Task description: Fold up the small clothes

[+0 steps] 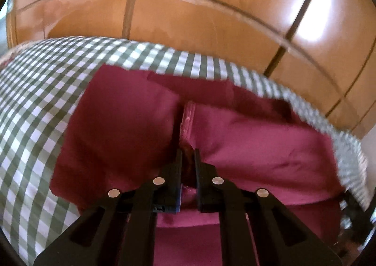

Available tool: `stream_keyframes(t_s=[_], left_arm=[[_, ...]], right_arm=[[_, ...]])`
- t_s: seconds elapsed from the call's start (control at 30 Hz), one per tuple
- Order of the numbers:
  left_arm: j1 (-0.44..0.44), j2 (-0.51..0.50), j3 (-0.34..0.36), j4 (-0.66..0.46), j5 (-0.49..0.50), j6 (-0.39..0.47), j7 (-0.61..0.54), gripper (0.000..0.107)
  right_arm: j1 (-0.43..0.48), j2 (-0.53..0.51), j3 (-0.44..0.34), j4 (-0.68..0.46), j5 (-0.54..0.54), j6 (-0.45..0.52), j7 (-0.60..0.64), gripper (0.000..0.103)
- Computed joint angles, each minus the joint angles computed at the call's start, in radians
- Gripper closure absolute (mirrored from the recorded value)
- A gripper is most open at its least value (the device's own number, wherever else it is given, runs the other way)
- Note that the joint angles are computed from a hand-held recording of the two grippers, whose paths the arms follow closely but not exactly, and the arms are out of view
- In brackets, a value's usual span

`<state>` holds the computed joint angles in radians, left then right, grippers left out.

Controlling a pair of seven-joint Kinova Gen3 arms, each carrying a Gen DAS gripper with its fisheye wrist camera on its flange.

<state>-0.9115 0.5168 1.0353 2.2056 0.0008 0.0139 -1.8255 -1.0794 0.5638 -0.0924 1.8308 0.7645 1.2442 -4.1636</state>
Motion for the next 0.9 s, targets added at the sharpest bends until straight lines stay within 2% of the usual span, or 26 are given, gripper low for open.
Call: stream_keyframes(t_s=[0.1, 0.23, 0.6, 0.77, 0.83, 0.9], left_arm=[[-0.005, 0.037, -0.006, 0.015, -0.019, -0.03, 0.007, 0.099], [-0.022, 0.053, 0.004, 0.024, -0.049, -0.046, 0.02, 0.099], [0.05, -0.004, -0.066, 0.045, -0.135, -0.085, 0.123, 0.099], [0.076, -0.017, -0.095, 0.044, -0.177, -0.091, 0.164, 0.099], [0.068, -0.01, -0.088, 0.041, -0.192, -0.087, 0.176, 0.099], [0.054, 0.001, -0.075, 0.038, -0.203, -0.083, 0.184, 0.099]], right_arm=[[0.001, 0.034, -0.002, -0.049, -0.018, 0.048, 0.062, 0.002], [-0.011, 0.016, 0.006, -0.007, 0.003, -0.002, 0.022, 0.002], [-0.024, 0.018, -0.001, -0.014, 0.003, 0.027, -0.006, 0.002], [-0.007, -0.041, -0.045, 0.041, 0.007, -0.038, -0.012, 0.002], [-0.044, -0.06, -0.046, 0.065, 0.01, -0.032, -0.074, 0.002], [-0.136, -0.07, 0.002, 0.071, 0.022, 0.031, -0.156, 0.002]])
